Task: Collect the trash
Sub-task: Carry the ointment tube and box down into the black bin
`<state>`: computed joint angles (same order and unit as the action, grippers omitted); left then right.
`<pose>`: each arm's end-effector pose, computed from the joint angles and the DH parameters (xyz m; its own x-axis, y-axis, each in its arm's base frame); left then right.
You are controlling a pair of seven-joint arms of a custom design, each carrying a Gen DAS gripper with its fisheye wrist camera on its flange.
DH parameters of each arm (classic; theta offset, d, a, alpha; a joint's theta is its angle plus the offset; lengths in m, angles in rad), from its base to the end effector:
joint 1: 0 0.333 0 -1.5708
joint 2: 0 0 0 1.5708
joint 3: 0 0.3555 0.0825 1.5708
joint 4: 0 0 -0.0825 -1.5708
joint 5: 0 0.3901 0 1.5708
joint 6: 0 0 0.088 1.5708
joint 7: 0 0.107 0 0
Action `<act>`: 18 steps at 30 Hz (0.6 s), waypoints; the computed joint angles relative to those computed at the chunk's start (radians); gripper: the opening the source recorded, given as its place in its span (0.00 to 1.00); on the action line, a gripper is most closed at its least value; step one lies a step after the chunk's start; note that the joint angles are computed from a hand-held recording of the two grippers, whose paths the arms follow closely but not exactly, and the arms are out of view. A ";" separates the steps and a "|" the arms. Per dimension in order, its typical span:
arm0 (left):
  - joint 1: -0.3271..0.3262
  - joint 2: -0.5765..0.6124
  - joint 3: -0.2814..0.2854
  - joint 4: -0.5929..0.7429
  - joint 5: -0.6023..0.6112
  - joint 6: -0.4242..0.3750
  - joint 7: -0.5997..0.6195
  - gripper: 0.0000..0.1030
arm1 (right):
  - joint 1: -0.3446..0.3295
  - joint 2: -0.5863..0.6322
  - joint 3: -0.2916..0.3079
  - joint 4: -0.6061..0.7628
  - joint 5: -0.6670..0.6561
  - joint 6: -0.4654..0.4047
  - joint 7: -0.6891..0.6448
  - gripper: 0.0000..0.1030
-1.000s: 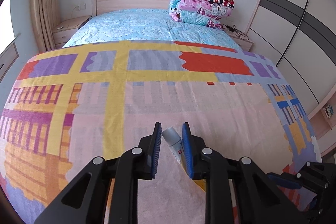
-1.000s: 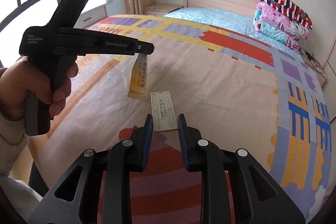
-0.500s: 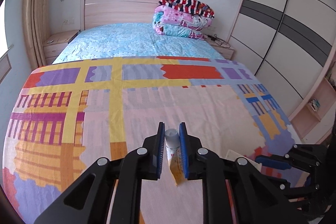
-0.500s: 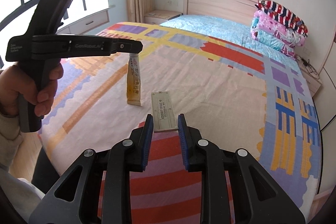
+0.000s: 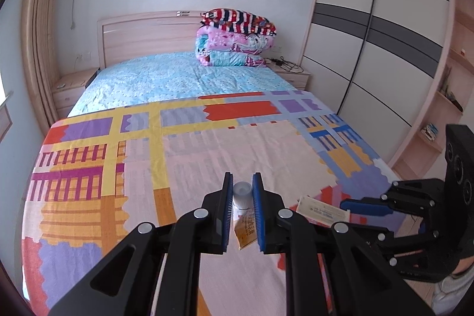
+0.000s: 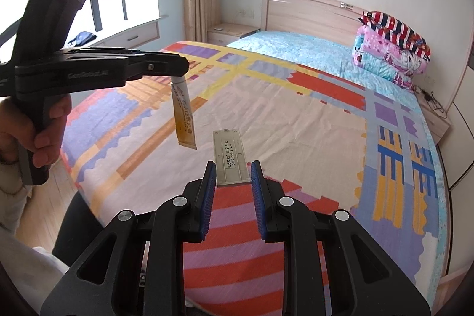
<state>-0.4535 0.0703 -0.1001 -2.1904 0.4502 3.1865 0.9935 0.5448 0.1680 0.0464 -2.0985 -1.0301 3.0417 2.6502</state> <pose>0.4840 -0.3451 0.4965 -0.4685 -0.8753 0.1200 -0.5815 0.2033 -0.7877 0.4679 0.3920 0.4401 0.4730 -0.8810 0.0125 -0.5927 -0.3287 -0.7353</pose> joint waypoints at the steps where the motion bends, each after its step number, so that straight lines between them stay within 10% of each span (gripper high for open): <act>1: -0.020 -0.008 0.022 -0.004 0.047 -0.001 -0.037 0.13 | 0.007 -0.009 -0.005 -0.009 -0.019 0.003 0.023 0.24; 6: 0.002 -0.057 0.002 -0.052 0.185 0.016 -0.156 0.13 | 0.013 -0.053 0.007 -0.045 -0.118 0.002 0.134 0.24; 12: 0.033 -0.109 -0.063 -0.137 0.048 0.041 -0.028 0.13 | -0.006 -0.101 0.056 -0.087 -0.200 -0.005 0.211 0.24; 18: -0.116 -0.165 0.030 -0.229 -0.179 0.059 0.185 0.13 | -0.018 -0.128 0.096 -0.129 -0.205 -0.006 0.227 0.24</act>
<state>-0.5695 -0.0951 -0.0702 -2.4193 0.2715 3.2455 1.1781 0.5268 0.0403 0.1426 -2.2279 -1.2348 3.0355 2.8773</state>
